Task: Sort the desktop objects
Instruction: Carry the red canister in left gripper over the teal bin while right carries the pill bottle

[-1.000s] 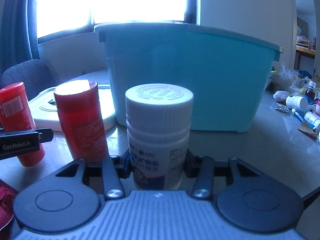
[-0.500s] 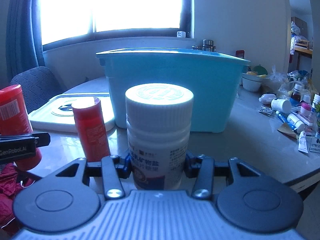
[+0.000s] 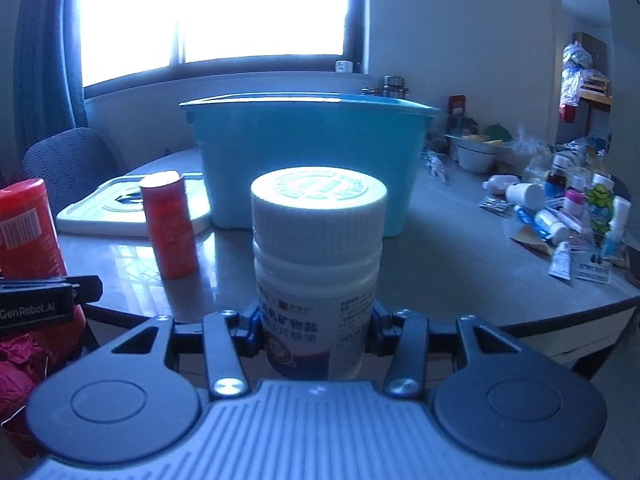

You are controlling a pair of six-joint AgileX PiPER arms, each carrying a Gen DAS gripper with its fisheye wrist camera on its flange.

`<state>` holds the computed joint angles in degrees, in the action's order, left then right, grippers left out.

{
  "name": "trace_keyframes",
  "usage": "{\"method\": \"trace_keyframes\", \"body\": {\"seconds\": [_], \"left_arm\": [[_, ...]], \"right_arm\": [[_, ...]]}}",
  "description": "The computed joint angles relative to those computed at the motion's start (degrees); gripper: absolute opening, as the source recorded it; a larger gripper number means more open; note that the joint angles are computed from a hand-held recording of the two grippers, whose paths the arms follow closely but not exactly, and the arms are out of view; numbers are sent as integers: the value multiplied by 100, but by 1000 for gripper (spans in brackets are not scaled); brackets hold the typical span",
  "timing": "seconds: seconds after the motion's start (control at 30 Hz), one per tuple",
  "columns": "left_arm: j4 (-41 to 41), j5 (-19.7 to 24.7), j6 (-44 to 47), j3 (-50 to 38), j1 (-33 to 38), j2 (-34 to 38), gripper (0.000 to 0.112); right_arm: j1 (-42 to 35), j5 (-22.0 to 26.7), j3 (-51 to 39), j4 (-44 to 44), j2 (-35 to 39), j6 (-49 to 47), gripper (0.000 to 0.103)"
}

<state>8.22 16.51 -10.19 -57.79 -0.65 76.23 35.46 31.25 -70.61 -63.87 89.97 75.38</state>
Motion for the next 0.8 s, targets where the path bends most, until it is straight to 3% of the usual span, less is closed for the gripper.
{"method": "trace_keyframes", "body": {"seconds": [0.33, 0.6, 0.8], "left_arm": [[814, 671, -969, -886, -800, 125, 50], [771, 1251, -841, -2258, -1102, 699, 50], [572, 1739, -495, -3663, -1144, 1542, 50]], "right_arm": [[-462, 136, -338, 238, -301, -481, 48], [-961, 84, -1139, 906, -95, -1388, 48], [-1258, -4, -2015, 1397, 410, -2084, 48]]}}
